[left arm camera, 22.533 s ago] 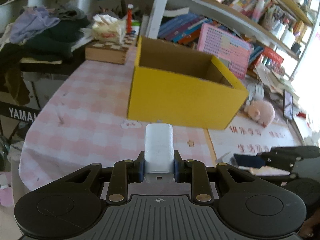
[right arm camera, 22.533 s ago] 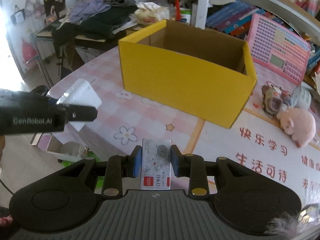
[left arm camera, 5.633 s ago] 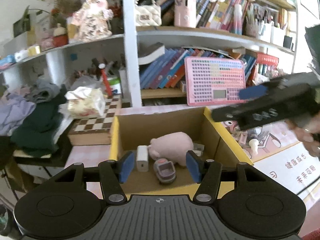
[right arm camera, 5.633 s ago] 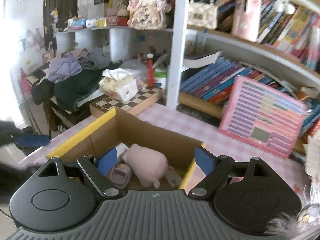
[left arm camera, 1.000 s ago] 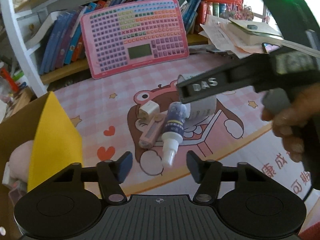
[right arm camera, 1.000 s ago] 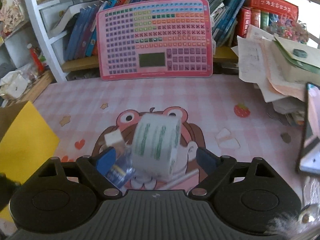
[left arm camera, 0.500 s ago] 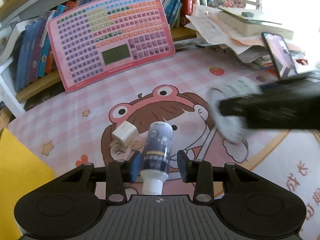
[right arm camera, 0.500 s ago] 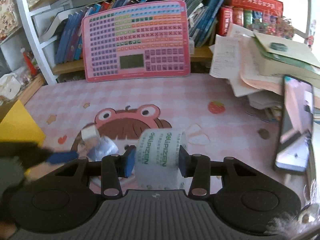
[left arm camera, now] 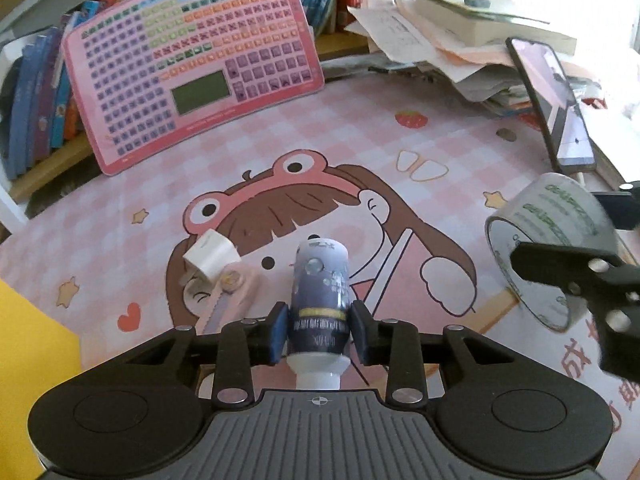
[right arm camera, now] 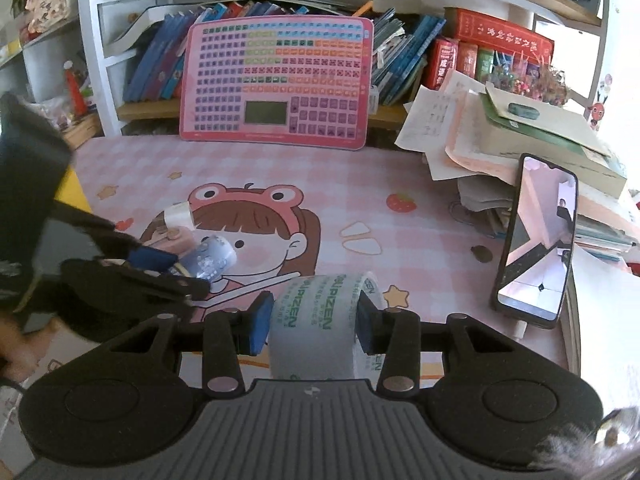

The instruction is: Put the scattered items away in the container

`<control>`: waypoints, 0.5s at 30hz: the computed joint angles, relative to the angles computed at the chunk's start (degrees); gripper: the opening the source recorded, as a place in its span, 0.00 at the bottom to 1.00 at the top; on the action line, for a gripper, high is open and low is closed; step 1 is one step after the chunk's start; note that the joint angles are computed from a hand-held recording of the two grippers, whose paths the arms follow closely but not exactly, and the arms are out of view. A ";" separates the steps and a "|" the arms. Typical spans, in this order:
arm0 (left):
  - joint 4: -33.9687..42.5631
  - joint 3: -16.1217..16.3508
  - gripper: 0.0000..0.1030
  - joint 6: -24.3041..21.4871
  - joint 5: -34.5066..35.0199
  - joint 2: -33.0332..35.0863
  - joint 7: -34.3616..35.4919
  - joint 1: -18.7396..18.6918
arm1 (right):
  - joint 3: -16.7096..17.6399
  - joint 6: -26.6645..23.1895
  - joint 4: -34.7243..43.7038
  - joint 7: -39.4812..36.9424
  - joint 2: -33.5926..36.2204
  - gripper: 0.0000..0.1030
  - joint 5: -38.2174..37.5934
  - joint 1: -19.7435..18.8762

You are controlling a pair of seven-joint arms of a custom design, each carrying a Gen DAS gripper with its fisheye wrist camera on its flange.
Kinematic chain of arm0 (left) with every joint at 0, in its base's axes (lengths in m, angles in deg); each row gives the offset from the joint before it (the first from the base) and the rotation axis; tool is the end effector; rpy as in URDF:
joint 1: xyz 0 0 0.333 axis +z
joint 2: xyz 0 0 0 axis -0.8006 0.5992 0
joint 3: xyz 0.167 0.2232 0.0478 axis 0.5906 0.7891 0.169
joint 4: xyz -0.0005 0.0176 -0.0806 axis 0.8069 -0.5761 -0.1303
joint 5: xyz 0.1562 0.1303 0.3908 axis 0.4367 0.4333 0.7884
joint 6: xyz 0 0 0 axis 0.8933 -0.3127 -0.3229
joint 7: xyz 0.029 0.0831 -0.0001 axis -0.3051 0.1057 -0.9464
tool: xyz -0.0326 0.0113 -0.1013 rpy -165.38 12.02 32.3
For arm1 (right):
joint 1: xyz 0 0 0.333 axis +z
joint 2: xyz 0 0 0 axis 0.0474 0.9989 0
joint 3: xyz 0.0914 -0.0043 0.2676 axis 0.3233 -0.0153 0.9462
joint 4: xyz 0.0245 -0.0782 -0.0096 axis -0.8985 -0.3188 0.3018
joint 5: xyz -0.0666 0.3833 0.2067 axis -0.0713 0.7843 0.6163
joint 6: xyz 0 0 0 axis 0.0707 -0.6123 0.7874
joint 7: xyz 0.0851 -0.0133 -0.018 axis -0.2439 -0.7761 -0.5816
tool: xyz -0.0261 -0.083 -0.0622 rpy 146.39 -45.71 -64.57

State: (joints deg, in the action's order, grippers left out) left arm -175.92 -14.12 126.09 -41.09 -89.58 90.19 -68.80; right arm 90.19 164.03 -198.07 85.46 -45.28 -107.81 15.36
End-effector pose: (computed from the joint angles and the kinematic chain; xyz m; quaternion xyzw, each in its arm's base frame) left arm 0.5374 -0.2012 0.4154 -0.3652 0.8735 -0.2653 0.1823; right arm 0.4167 0.2919 0.4494 -0.5950 0.7005 -0.2993 0.2562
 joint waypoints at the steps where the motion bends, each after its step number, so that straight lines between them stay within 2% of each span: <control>1: 0.27 -0.19 0.32 0.18 0.71 0.52 -0.39 0.16 | -0.08 0.04 -0.03 0.03 -0.01 0.39 0.11 0.03; 8: 0.64 0.16 0.31 0.17 -3.46 1.19 2.55 -0.05 | -0.87 1.11 -0.02 -0.83 0.43 0.36 3.19 0.80; 12: -0.05 0.73 0.31 -2.67 -5.84 -0.49 2.00 0.54 | -1.10 1.16 0.50 -2.29 1.11 0.34 4.91 1.48; 15: -2.05 2.63 0.31 -5.25 -10.63 -4.24 3.84 0.07 | -1.15 2.01 0.10 -2.70 0.65 0.34 5.79 1.69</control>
State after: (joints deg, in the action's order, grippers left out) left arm -177.97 -11.48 120.84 -51.71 -93.81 94.02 -68.72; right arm 89.04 166.04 -197.97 82.76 -44.63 -102.02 17.05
